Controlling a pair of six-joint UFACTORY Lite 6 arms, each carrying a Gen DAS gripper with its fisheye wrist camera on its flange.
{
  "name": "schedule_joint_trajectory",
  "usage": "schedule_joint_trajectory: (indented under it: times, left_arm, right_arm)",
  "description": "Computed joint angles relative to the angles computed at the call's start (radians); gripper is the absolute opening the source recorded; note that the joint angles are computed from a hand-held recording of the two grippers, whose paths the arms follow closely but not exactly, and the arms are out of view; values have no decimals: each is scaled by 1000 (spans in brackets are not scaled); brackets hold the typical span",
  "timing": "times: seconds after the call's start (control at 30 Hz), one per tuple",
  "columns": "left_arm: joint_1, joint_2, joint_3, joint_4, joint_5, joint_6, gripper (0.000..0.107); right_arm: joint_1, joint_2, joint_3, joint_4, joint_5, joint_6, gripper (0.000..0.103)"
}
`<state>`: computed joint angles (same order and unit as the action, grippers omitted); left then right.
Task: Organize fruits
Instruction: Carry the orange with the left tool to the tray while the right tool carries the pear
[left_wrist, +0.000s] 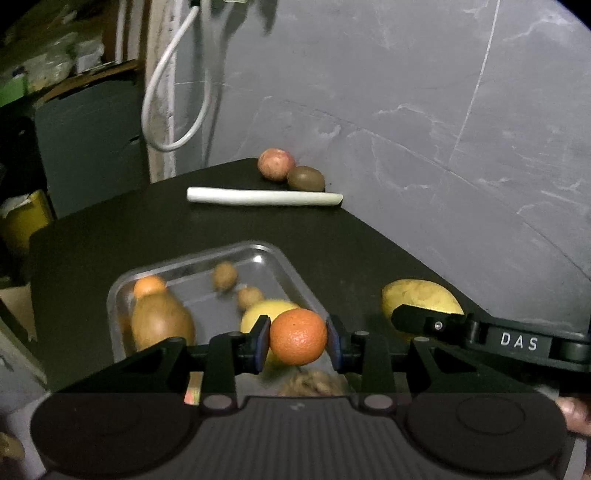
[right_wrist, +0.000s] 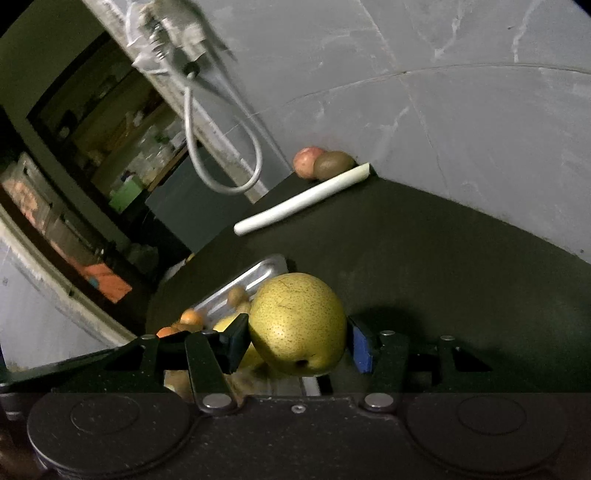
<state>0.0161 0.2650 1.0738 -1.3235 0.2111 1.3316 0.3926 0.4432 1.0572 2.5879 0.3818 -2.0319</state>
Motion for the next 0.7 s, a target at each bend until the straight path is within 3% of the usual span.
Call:
schedule_joint_trajectory:
  times: [0.17, 0.4, 0.7]
  left_arm:
    - [-4, -144, -190, -226, -22, 166, 35]
    - [-16, -328, -417, -723, -70, 574, 35]
    - [-24, -438, -573, -1169, -89, 930, 35]
  right_arm:
    - [27, -94, -133, 36, 25, -57, 57]
    - [68, -183, -261, 79, 47, -118, 57]
    - [118, -222, -334, 116, 67, -199, 57]
